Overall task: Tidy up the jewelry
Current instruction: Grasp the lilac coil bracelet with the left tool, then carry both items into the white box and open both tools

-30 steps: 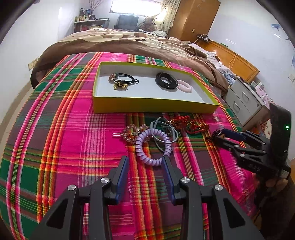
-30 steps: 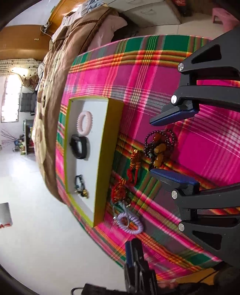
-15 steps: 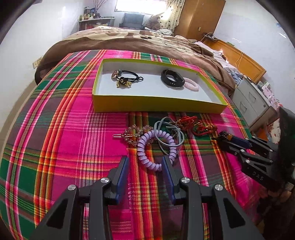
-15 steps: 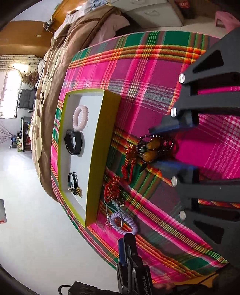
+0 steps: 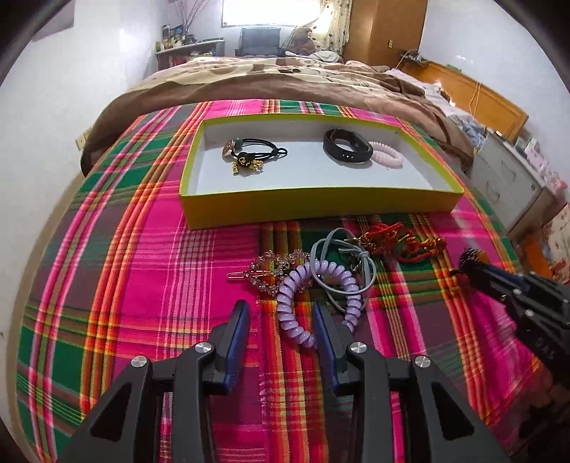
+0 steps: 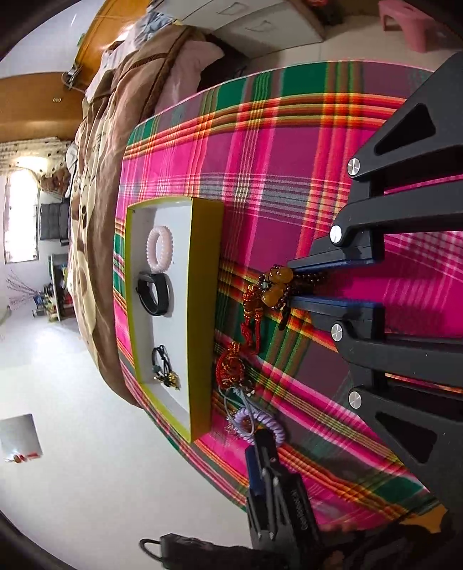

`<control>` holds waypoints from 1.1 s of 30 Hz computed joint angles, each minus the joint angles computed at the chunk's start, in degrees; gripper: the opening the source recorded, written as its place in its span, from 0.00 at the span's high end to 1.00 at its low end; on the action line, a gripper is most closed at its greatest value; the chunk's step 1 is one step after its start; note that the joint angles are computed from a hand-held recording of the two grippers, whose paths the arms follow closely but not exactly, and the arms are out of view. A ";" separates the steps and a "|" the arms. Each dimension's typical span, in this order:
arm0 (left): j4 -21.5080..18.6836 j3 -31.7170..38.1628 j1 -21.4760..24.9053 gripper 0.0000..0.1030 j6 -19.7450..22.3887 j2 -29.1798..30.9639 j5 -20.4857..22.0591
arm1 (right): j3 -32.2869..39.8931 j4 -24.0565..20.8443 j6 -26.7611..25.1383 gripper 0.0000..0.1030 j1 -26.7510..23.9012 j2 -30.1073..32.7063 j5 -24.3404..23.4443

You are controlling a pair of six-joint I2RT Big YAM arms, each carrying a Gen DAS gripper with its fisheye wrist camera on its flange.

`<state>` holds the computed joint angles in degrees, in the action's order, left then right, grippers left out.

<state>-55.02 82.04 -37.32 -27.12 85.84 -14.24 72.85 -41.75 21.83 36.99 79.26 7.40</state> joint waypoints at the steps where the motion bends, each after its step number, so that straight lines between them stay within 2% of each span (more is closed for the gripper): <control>1: -0.24 0.10 -0.22 0.67 0.31 0.10 -0.59 | -0.17 0.22 0.39 0.87 0.11 -0.15 0.07; 4: -0.12 -0.29 -0.90 0.73 1.83 -0.09 -1.99 | -0.67 0.78 2.04 0.87 0.76 -0.55 0.40; 8: 1.18 -1.97 -0.23 0.86 2.74 -1.62 -0.15 | -0.84 0.91 4.16 0.87 1.41 -0.61 0.75; 10: 2.10 -3.02 0.10 0.89 3.18 -2.44 0.57 | -0.94 1.09 5.00 0.87 1.78 -0.77 1.09; 24: 6.90 -8.60 1.30 0.91 4.07 -8.17 2.51 | -0.68 0.87 8.66 0.87 4.17 -1.12 4.27; 33: 7.08 -8.17 1.67 0.91 4.51 -9.36 2.57 | -0.19 0.79 9.17 0.87 4.75 -1.43 6.05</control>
